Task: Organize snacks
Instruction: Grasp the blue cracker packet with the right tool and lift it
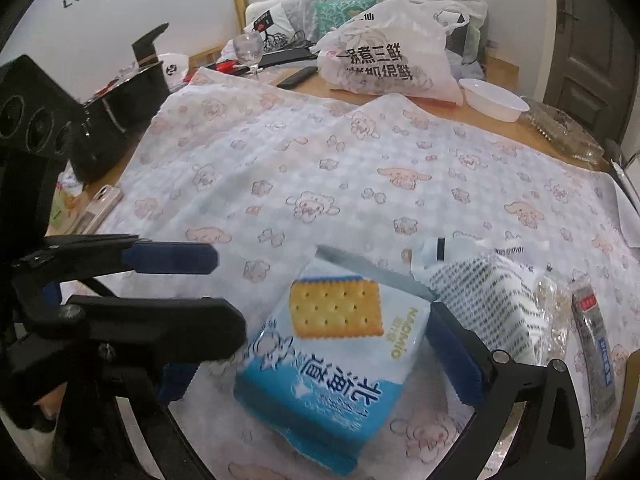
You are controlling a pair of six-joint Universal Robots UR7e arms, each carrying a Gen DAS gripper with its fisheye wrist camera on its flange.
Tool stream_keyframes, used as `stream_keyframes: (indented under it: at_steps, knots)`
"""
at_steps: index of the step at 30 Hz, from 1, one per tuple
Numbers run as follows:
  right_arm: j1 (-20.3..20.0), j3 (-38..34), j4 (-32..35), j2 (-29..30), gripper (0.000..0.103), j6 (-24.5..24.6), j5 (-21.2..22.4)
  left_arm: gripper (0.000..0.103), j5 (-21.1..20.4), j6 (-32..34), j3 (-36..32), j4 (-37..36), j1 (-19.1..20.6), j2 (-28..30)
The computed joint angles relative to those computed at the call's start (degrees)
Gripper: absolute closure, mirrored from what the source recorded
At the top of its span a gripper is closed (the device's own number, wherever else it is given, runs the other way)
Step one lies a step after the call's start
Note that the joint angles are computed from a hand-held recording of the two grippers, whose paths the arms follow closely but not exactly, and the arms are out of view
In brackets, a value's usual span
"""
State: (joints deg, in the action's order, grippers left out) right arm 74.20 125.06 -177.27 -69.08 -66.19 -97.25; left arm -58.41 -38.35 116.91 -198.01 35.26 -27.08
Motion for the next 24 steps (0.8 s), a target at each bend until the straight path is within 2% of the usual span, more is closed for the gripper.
stream_keyframes:
  at_steps: [4, 7, 12, 13, 20, 24]
  knots:
    - [0.3, 0.6, -5.1, 1.2, 0.003, -0.9, -2.3, 0.027, 1.0, -0.9, 0.3, 0.3, -0.1, -0.2]
    - [-0.5, 0.9, -3.1, -0.6, 0.004, -2.0, -2.3, 0.027, 1.3, -0.7, 0.0, 0.6, -0.3, 0.0]
    - [-1.0, 1.1, 0.7, -3.2, 0.031, -1.0, -3.6, 0.027, 1.7, -1.1, -0.3, 1.1, -0.6, 0.4]
    - [-1.1, 1.0, 2.1, -3.8, 0.033, -0.1, -3.6, 0.027, 1.7, -1.1, -0.3, 1.1, -0.6, 0.4]
    - [-0.7, 0.6, 1.0, -2.3, 0.034, 1.8, -4.1, 0.027, 1.7, -1.1, -0.4, 1.7, -0.6, 0.4]
    - [-0.3, 1.2, -1.3, -1.7, 0.041, -1.0, -4.4, 0.027, 0.9, -0.6, -0.7, 0.9, -0.4, 0.6]
